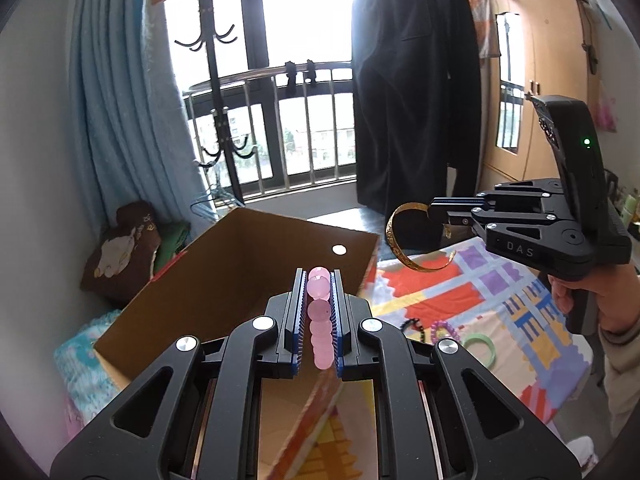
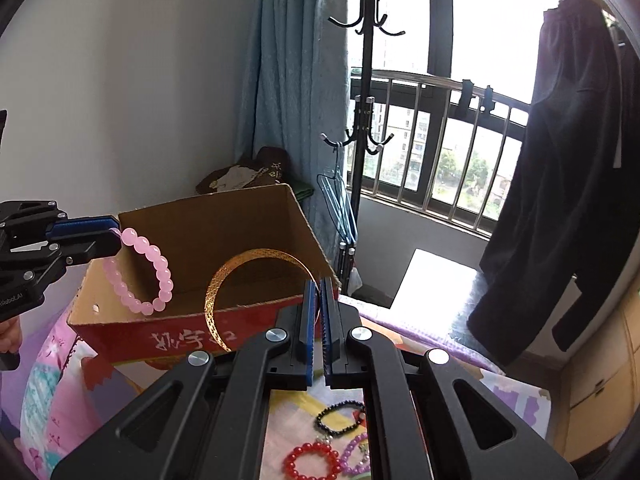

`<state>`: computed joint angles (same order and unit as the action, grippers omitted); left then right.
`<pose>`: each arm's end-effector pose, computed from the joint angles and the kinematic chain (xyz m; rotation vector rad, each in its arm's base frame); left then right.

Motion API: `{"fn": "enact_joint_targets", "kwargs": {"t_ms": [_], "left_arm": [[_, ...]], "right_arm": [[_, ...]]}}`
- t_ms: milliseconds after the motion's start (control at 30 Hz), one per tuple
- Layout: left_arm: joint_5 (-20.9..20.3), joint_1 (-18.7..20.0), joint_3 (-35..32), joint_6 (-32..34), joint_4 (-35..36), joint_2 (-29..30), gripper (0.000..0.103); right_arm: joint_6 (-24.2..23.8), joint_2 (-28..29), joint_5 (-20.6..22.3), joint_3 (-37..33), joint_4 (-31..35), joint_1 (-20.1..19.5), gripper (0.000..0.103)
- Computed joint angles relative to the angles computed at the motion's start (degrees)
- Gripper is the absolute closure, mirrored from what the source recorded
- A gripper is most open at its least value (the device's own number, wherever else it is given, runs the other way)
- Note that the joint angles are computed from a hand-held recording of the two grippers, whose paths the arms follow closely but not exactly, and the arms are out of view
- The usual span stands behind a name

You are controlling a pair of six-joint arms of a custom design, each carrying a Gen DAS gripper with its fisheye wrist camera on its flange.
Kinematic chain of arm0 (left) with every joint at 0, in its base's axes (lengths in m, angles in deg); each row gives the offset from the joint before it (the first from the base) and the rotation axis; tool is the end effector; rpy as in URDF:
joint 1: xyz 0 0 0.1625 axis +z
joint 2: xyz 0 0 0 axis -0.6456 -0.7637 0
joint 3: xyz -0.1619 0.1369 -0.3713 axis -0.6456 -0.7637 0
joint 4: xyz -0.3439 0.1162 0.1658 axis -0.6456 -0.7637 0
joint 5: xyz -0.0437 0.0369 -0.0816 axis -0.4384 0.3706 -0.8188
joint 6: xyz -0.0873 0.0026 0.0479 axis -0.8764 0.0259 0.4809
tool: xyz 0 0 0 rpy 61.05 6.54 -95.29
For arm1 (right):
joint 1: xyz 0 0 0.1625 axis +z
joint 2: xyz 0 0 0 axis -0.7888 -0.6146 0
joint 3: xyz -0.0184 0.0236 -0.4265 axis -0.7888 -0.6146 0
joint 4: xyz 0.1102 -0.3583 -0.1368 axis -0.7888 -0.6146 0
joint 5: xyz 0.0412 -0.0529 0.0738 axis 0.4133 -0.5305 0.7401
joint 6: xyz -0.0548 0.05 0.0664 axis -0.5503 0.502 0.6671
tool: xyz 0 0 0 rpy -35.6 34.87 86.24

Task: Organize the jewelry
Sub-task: 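Carry the pink bracelet and gold bangle with both tools over the cardboard box, then open both tools to drop the bracelets into the box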

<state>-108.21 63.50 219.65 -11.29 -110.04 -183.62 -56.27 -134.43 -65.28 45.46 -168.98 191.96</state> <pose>-0.1570 -0.2805 0.4142 1.3504 2.2401 -0.8597 0.4343 -0.3021 0.1343 0.6250 -2.1460 1.0611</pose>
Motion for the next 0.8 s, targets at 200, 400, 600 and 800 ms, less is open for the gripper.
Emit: {"fn": "enact_joint_targets", "kwargs": {"t_ms": [200, 400, 600, 800], "left_arm": [[1.01, 6.58, -1.11, 4.02, -2.3, 0.89, 0.092], [-0.95, 14.43, -1.7, 8.43, -6.41, 3.08, 0.092], [-3.91, 19.38, -1.3, 10.97, -9.1, 4.98, 0.092], [-5.47, 21.37, -0.7, 12.12, -10.81, 6.32, 0.092]], "right_arm": [[-1.9, 5.06, 3.46, -5.82, 1.55, -1.86, 0.1], [-2.4, 9.05, 5.96, -10.2, 3.68, -4.4, 0.1], [-1.79, 10.32, 6.65, -10.71, 4.68, -5.44, 0.099], [-1.67, 10.47, 4.83, -10.8, 5.71, -4.95, 0.099]]}}
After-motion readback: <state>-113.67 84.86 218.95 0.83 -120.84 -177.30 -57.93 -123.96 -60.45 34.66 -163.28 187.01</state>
